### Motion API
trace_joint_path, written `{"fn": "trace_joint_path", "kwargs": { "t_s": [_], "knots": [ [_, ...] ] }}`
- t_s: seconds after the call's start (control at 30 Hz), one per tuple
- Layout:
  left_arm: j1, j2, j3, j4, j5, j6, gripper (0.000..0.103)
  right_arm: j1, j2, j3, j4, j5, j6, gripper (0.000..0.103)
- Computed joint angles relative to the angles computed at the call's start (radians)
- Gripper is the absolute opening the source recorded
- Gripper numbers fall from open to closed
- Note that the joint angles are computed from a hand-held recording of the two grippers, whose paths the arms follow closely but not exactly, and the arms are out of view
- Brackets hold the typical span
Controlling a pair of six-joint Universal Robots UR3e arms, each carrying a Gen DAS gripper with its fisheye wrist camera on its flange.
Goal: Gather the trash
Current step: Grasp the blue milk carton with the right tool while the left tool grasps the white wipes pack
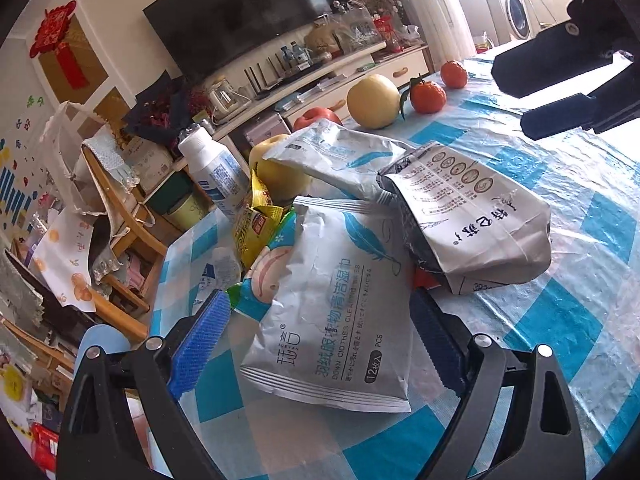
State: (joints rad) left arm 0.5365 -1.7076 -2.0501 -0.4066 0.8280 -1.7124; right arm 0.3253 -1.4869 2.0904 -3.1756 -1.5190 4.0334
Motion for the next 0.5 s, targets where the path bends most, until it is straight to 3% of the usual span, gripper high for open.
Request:
{"fn": "trace_joint_path", "kwargs": {
  "t_s": [0.37,0.5],
  "knots": [
    [-0.068,-0.073,0.009,0.095,0.074,0.004,0.091,-0.041,0.079,-0.036,0.035,0.101,-0.011,0.066],
    [-0.078,-0.088,0.008,0.117,0.08,-0.003,0.091,-0.071,0.104,-0.003,-0.024,0.154,0.009,0.063]
  ]
}}
